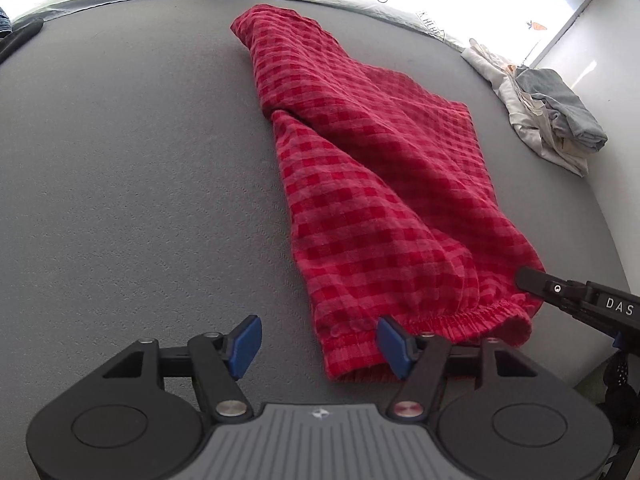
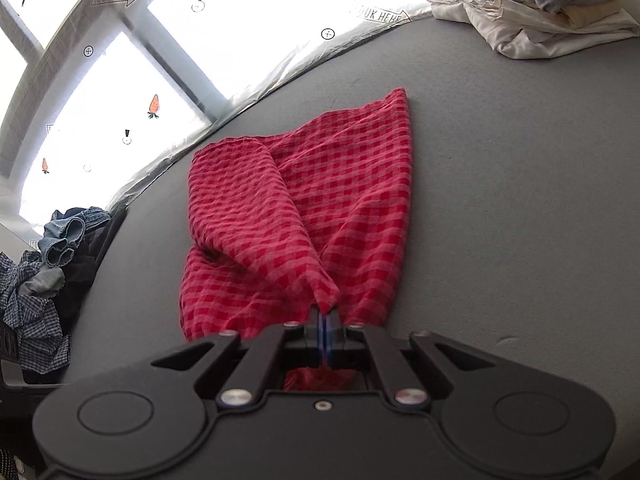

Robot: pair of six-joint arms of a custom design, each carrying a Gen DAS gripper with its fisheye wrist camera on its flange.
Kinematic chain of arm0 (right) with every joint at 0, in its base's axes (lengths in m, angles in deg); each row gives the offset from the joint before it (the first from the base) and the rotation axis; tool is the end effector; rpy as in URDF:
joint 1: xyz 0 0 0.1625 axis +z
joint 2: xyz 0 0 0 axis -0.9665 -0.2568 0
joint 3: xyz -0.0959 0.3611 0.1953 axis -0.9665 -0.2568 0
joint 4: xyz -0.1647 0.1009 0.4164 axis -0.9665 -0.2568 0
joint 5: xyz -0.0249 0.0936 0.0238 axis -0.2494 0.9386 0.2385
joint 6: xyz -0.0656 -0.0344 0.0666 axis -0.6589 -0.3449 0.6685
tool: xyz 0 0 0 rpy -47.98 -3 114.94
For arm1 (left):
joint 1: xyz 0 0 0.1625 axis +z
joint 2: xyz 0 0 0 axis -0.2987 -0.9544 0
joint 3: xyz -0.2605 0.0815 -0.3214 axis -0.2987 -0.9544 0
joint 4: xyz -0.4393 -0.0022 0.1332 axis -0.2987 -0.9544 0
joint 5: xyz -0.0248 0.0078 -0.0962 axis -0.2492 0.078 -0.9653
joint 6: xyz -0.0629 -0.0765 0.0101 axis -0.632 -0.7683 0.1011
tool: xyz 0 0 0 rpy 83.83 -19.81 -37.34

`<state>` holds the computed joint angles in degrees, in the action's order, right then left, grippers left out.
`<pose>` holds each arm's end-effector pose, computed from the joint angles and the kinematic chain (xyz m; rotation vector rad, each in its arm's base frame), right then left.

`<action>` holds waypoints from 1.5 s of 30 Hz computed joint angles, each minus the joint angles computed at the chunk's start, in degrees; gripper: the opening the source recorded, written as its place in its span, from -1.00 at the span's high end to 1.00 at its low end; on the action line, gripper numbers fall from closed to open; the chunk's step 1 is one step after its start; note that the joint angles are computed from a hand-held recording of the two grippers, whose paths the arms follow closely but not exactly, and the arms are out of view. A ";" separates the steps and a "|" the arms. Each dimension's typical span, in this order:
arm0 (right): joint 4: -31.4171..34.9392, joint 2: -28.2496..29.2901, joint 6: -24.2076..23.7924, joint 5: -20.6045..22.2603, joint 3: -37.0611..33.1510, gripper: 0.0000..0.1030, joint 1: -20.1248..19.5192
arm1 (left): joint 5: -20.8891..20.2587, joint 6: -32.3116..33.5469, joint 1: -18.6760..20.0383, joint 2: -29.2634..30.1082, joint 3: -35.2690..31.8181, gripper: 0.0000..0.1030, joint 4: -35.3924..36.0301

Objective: Fold clothes

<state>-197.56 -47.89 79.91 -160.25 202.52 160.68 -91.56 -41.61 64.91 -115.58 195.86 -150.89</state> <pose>0.0660 -0.2928 0.1690 -0.4936 -2.3578 1.2907 -0.1900 -0.4584 0.0574 0.8470 2.6400 -0.1268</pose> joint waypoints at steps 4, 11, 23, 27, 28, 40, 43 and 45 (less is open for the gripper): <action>0.76 0.63 0.74 -0.24 0.61 0.97 -0.72 | 1.40 0.36 0.04 0.30 0.02 -0.27 2.46; 7.31 -1.13 1.64 -1.35 0.30 0.81 -1.95 | 2.14 1.48 -0.21 -0.24 0.62 -0.34 2.60; 6.82 -8.90 1.71 8.45 -1.15 0.35 -7.81 | 7.40 -4.26 -1.02 0.47 -0.75 -0.34 -4.14; 10.54 -9.06 1.56 10.70 -3.69 0.35 -9.59 | 8.73 -4.89 -0.60 1.46 -2.28 -0.34 -4.57; 11.53 -8.84 1.47 11.46 -4.61 0.35 -10.01 | 9.10 -4.67 -0.50 1.97 -2.93 -0.34 -4.63; 23.11 -0.76 0.66 19.32 -20.27 0.29 -13.66 | 12.31 2.17 3.67 12.31 -15.84 -0.35 -6.64; 29.25 0.32 0.39 19.17 -24.93 0.28 -13.60 | 10.39 -0.63 5.37 15.14 -20.94 -0.36 -3.60; 31.92 0.68 -0.47 19.02 -26.71 0.26 -13.46 | 8.79 -1.84 6.07 16.63 -23.45 -0.36 -2.46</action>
<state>-165.64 -47.20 79.44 -141.23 175.81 147.21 -82.77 -43.45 70.98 -98.95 172.41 -153.35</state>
